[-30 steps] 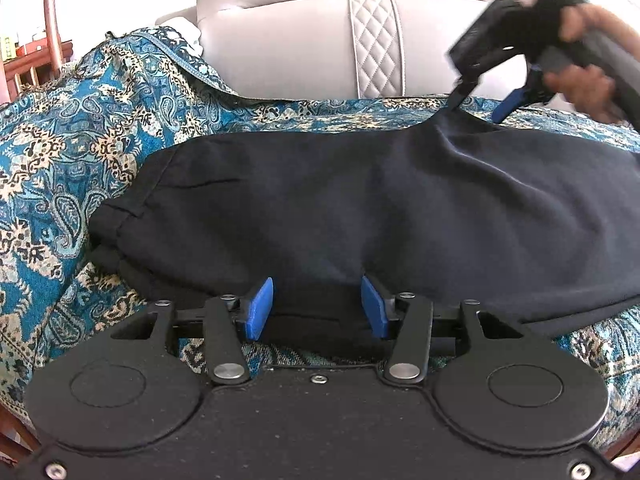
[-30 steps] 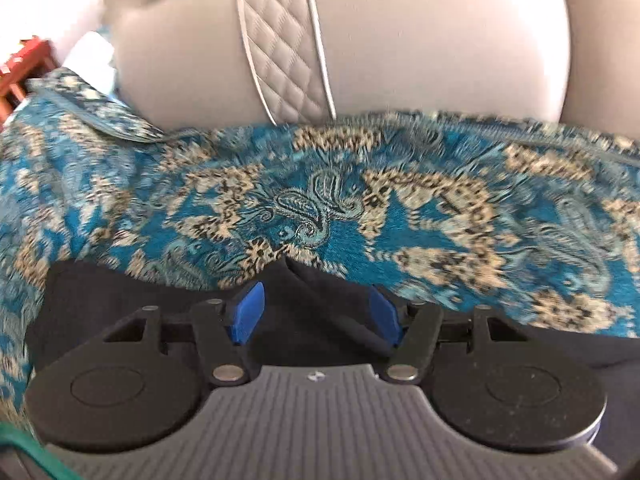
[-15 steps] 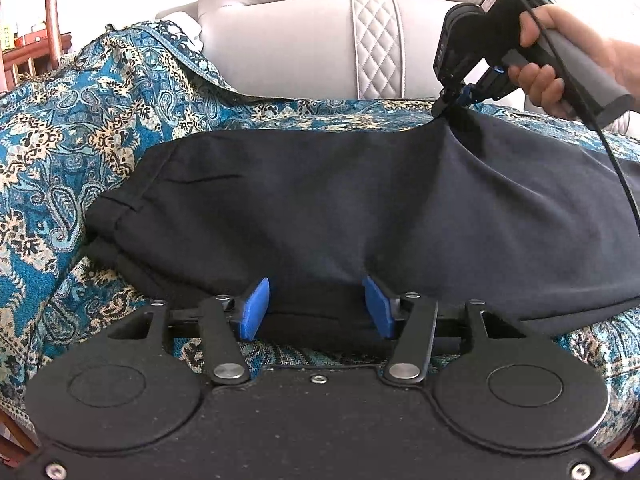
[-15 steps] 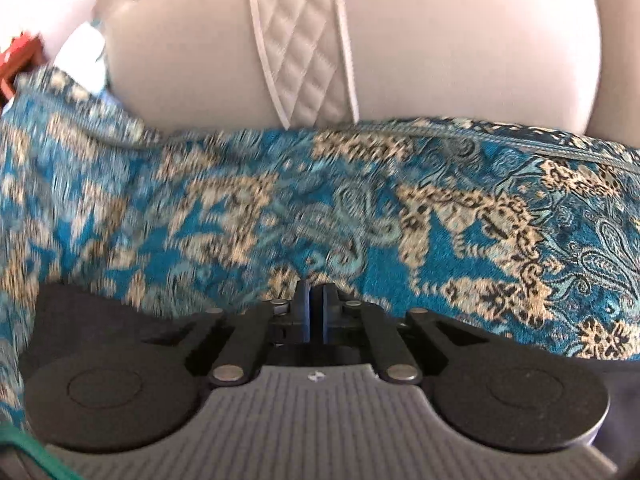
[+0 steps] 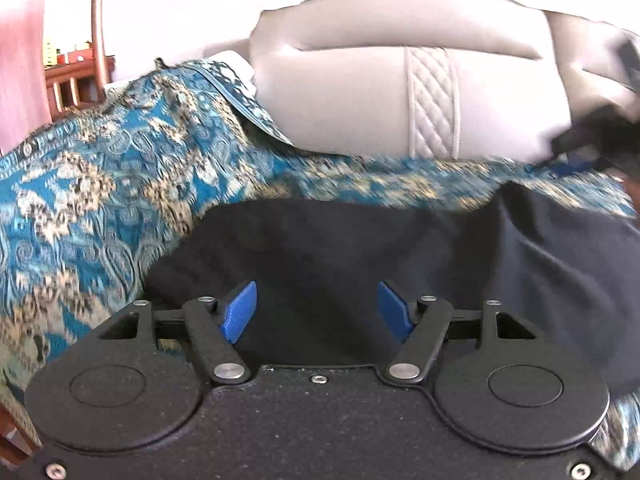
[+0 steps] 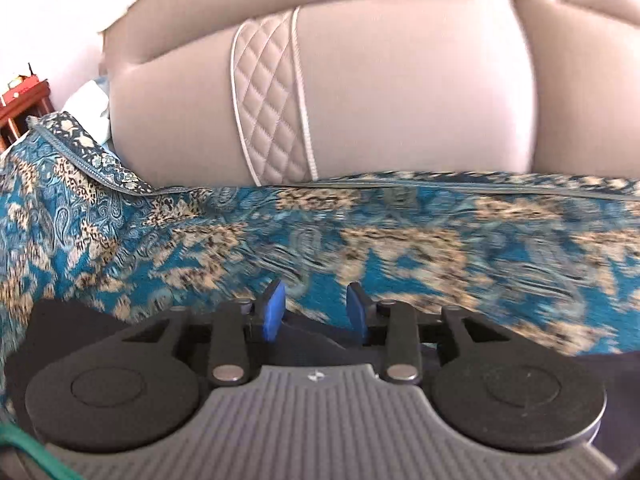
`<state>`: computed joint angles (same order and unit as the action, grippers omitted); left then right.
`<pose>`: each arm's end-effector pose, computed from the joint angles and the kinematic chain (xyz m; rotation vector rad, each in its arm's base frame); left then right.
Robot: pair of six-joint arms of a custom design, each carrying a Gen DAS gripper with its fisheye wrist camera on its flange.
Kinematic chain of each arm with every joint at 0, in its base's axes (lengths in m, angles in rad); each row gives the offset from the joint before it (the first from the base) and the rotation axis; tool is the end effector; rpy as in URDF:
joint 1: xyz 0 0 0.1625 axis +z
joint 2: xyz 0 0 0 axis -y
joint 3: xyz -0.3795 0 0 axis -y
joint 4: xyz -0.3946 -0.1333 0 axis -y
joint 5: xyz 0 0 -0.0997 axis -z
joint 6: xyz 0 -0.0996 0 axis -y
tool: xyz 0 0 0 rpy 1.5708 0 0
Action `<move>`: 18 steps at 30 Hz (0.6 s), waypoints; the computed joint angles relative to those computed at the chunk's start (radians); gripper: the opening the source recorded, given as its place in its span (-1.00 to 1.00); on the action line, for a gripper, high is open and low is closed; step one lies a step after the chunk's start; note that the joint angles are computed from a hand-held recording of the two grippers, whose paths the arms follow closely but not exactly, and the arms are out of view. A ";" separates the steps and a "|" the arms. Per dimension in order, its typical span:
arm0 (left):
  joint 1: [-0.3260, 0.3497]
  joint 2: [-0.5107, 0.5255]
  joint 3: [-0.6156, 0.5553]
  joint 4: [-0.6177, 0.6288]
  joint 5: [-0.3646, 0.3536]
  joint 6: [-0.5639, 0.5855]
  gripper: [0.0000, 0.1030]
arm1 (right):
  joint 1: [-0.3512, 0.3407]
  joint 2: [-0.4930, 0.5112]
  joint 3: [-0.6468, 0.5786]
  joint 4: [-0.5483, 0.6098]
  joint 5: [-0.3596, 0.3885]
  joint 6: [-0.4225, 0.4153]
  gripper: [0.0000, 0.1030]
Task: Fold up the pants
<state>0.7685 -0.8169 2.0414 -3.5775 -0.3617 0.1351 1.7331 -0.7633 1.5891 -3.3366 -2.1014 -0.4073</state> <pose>-0.1944 -0.5029 0.1133 0.3813 1.9700 -1.1884 0.1901 -0.6477 0.1646 0.3417 -2.2971 1.0835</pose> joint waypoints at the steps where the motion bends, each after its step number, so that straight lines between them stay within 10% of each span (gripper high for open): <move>1: 0.010 0.008 -0.020 0.007 0.002 0.005 0.28 | -0.005 -0.023 0.046 -0.048 -0.011 -0.024 0.06; 10: 0.063 0.017 -0.041 0.232 0.035 -0.202 0.31 | -0.095 -0.224 0.314 -0.374 -0.270 -0.227 0.13; 18: 0.071 -0.022 -0.047 0.431 0.041 -0.422 0.45 | -0.260 -0.426 0.466 -0.576 -0.401 -0.232 0.33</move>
